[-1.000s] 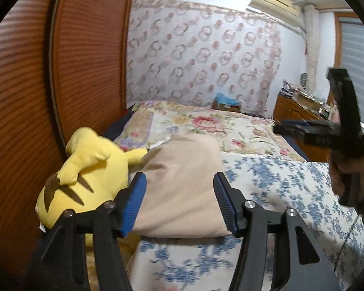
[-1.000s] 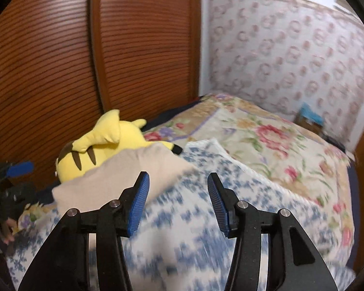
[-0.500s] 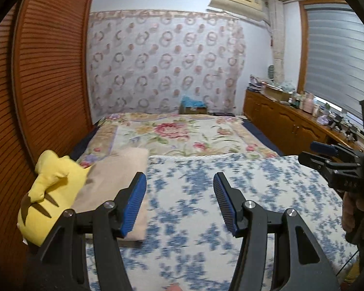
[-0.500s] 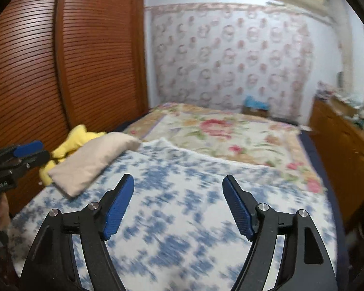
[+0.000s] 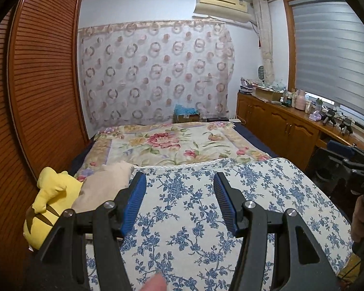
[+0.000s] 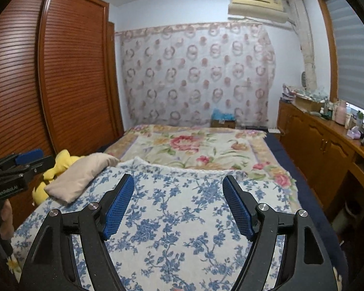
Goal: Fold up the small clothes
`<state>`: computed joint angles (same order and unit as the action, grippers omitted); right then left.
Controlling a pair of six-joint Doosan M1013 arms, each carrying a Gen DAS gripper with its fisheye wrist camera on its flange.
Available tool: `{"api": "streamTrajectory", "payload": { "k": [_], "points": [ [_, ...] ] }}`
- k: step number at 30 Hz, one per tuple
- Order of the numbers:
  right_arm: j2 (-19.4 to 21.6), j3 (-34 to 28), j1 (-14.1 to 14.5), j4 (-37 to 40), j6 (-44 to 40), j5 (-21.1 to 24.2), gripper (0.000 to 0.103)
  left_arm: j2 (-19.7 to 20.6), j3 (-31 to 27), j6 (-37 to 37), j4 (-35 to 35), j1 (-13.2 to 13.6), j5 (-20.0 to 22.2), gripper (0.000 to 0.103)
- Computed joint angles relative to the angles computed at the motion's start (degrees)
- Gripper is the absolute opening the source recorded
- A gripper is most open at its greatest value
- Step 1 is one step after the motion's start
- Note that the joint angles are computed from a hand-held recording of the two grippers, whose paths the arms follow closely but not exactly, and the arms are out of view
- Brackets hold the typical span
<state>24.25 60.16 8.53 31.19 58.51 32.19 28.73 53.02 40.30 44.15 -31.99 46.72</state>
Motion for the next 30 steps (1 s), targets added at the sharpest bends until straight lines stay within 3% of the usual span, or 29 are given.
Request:
{"api": "streamTrajectory", "payload": {
  "k": [30],
  "points": [
    [-1.39, 2.69, -0.65, 0.95, -0.48, -2.25, 0.078, -0.11, 0.82, -3.64, 3.08, -0.82, 0.05, 0.057]
  ]
}}
